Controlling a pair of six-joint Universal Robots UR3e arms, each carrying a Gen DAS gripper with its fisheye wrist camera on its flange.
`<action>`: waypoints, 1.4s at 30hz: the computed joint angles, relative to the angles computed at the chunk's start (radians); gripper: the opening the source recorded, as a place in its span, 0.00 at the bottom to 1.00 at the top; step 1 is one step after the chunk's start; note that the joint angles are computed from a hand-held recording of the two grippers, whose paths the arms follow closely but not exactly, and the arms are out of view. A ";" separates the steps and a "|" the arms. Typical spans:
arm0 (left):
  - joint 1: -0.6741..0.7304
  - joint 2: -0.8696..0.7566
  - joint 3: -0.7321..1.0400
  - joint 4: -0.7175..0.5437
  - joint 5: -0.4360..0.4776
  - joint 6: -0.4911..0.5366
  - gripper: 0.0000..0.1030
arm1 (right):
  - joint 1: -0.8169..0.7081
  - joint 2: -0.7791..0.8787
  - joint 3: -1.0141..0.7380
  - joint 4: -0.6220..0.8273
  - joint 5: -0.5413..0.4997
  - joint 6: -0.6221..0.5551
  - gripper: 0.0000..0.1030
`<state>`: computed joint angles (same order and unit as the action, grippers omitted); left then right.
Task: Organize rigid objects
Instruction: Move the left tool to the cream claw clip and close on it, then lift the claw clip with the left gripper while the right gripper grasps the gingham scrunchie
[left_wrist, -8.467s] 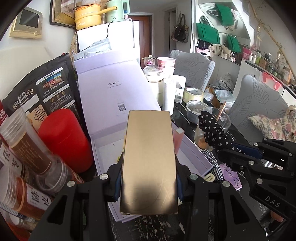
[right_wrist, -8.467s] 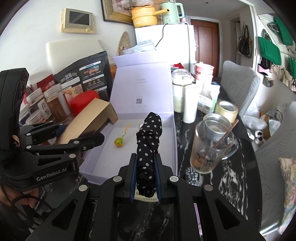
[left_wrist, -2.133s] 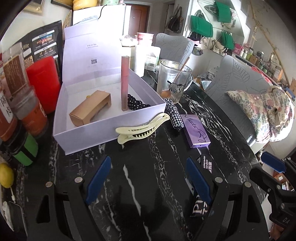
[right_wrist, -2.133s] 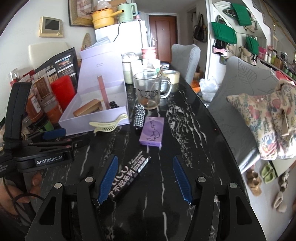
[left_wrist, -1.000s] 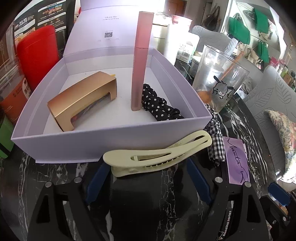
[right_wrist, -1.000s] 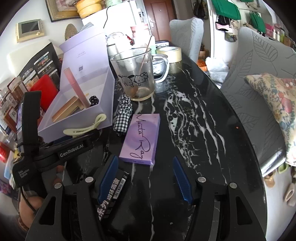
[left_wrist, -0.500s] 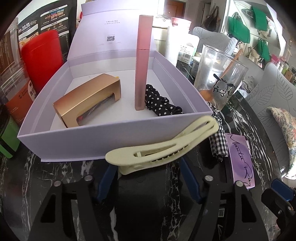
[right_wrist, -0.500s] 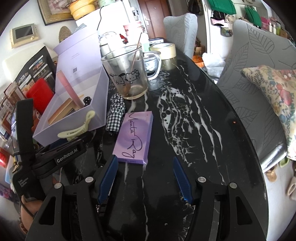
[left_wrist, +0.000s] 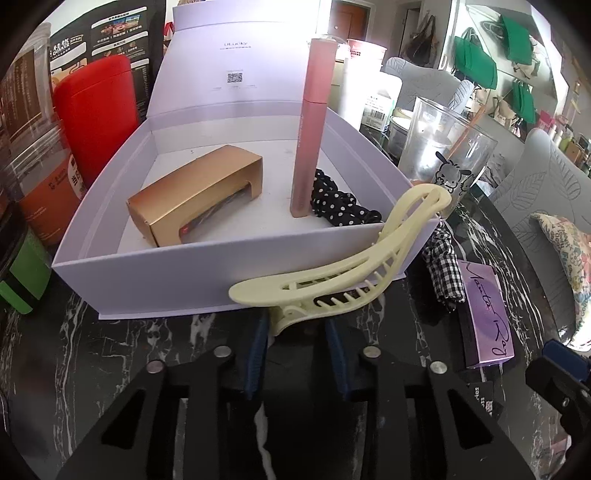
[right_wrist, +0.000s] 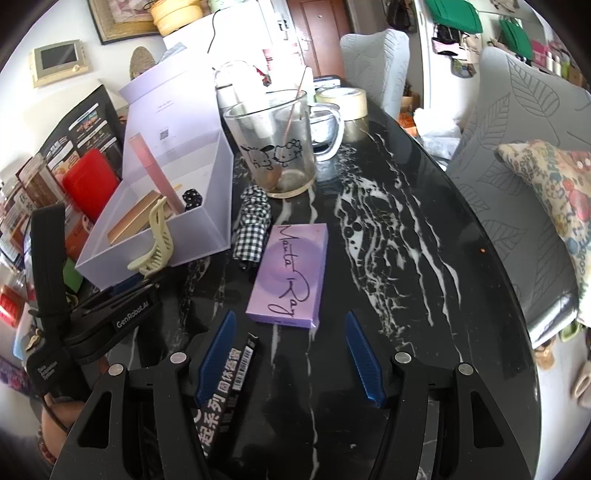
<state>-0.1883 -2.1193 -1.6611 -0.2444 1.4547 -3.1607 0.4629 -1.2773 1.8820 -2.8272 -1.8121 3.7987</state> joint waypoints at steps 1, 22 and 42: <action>0.005 0.005 -0.010 0.005 -0.003 0.007 0.23 | -0.001 0.006 -0.010 0.003 0.002 -0.008 0.60; 0.093 0.124 -0.178 0.059 -0.078 0.083 0.06 | -0.062 0.150 -0.231 0.036 0.078 -0.215 0.60; 0.138 0.162 -0.233 0.092 -0.114 0.109 0.06 | -0.063 0.412 -0.604 0.257 0.083 -0.371 0.20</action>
